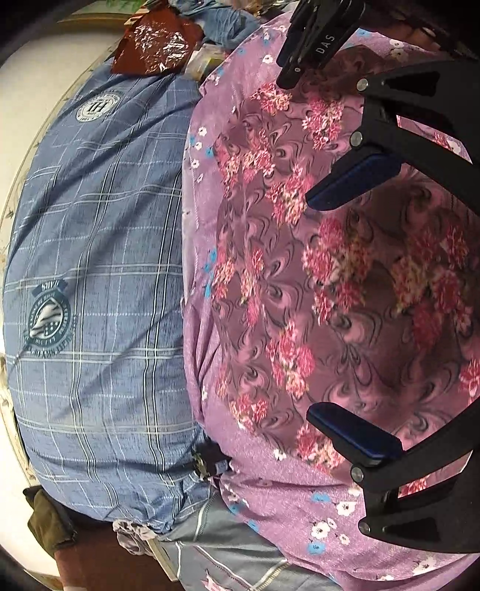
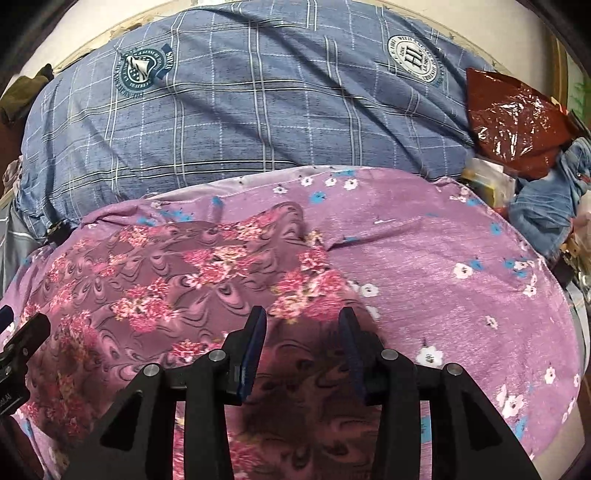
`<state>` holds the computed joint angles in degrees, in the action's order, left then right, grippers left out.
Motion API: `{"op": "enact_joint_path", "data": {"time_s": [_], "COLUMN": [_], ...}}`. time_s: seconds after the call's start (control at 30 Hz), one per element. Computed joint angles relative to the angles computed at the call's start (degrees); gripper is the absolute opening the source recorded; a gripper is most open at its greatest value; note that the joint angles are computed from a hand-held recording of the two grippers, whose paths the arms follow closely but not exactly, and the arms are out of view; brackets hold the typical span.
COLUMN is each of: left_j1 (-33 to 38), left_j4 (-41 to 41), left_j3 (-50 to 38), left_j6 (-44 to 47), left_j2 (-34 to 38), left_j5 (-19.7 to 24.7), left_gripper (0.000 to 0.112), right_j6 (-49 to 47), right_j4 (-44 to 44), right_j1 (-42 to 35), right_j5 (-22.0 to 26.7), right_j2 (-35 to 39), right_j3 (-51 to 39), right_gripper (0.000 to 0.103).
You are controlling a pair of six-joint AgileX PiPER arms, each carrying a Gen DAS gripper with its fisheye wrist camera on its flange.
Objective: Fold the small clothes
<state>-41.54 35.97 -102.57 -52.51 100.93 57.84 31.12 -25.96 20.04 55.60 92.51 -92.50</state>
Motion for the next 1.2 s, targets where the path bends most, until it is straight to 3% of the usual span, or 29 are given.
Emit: {"op": "enact_joint_path", "data": {"time_s": [0.47,0.63,0.7,0.8,0.87,0.93,1.07,1.2], "left_j1": [-0.8,-0.6,-0.2,1.6,1.2,1.0,1.5,2.4], "left_j4": [-2.4,-2.3,-2.9,-8.0,-6.7,-5.6,-3.5,3.9], "left_j3": [-4.5,-7.4,-12.2,-12.4,-10.9,-8.6,-0.8,9.9], "left_j6": [2.4,2.6,5.0,8.2,8.3,7.5,3.0,-8.4], "left_j2": [4.4,6.9,10.8,12.2,11.2,9.1,1.5,-8.2], "left_j5": [2.3,5.0,10.7,10.6,9.5,8.4,5.1,6.5], "left_gripper": [0.103,0.103,0.103,0.103,0.103,0.103,0.103,0.103], "right_j6": [-4.3,-7.1,-9.4,-12.8,-13.3,-11.4,-6.7,-6.6], "right_j4": [5.6,11.0,14.4,17.7,17.1,15.1,11.0,11.1], "right_j1": [-6.5,-11.6,-13.1,-13.6,-12.6,-11.5,-8.4,-3.5], "right_j5": [-0.4,-2.8,-3.1,0.6,4.5,4.1,-2.3,-7.9], "right_j2": [-1.4,-2.7,-2.6,0.6,3.7,3.5,-0.4,-2.0], "right_j3": [1.1,2.6,2.5,-0.1,-2.5,-2.8,0.3,2.2], "right_gripper": [0.047,0.047,0.047,0.046,0.045,0.045,0.048,0.048]}}
